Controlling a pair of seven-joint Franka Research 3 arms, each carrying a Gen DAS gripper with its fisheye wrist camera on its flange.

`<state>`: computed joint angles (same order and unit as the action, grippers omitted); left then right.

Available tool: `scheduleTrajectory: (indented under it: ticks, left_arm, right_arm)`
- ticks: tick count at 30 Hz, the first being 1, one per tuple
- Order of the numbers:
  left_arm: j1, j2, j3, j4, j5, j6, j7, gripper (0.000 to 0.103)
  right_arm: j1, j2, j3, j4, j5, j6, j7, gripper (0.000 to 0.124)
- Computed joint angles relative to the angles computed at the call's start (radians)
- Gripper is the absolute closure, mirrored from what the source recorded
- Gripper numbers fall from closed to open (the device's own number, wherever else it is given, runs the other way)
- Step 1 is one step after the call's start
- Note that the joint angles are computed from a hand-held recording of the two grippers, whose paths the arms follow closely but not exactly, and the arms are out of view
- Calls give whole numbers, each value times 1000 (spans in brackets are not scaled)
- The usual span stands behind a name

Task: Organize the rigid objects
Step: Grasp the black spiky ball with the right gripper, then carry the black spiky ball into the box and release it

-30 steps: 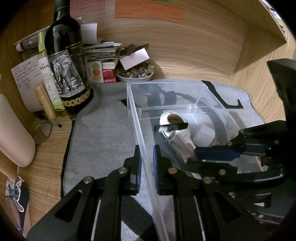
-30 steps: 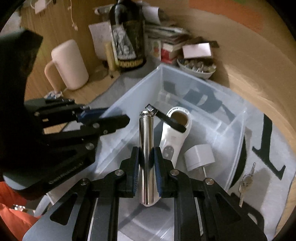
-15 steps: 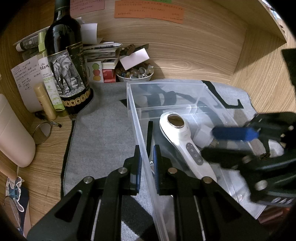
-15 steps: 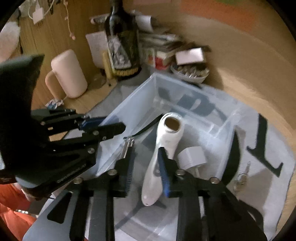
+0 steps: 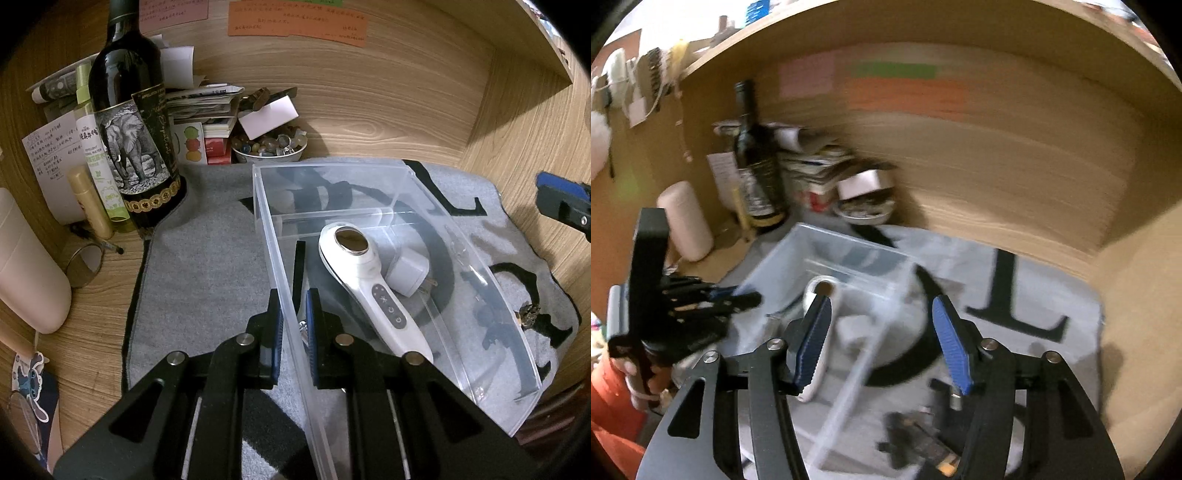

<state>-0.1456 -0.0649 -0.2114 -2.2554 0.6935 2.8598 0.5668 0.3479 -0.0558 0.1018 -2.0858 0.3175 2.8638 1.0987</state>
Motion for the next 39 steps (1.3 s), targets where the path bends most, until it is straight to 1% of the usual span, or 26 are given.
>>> scheduleTrajectory:
  ticks: [4,8,12,19,22,25,26,27,28,29,30,32,36,39]
  left_arm:
    - [0,0,0,0,-1,0,0,92]
    - [-1,1,0,1,-1,-1,1,92]
    - [-2,1,0,3,1,-4,0,92]
    - [-3,3,0,7,1,-9,3,92]
    - [-3,3,0,7,2,-10,3,92]
    - [-3,3,0,7,1,-10,4,92]
    - [-3,3,0,7,1,-10,4,92]
    - [-4,2,0,6,1,-9,4,92]
    - [-4,2,0,6,1,-9,4,92]
    - [-3,2,1,6,1,-8,4,92]
    - [-3,1,0,5,1,-8,4,92]
    - [-3,1,0,4,2,-7,2,92]
    - [-1,-2,2,0,-3,-5,7,92]
    - [-1,-2,1,0,-4,-4,8,92]
  right_arm:
    - [-43,-33,-4,-51,-127,17,127,70]
    - [-104,-68,-1,-112,-261,16,284,70]
    - [-151,-96,-4,-177,-325,9,396,70]
    - [-159,-101,-36,-244,-236,-22,420,70]
    - [-153,-95,-49,-260,-188,-33,401,70]
    - [-152,-86,-51,-274,-164,-35,392,70]
    - [-154,-86,-49,-284,-167,-20,395,70]
    - [-160,-90,-42,-295,-185,2,407,71]
    - [-170,-94,-31,-302,-218,13,433,79]
    - [-187,-98,-17,-301,-267,-1,471,84]
    - [-189,-98,-15,-302,-286,0,479,92]
    - [-182,-100,-21,-303,-283,1,471,93]
    - [-163,-110,-38,-307,-235,17,423,93]
    - [-161,-109,-34,-294,-225,31,413,93]
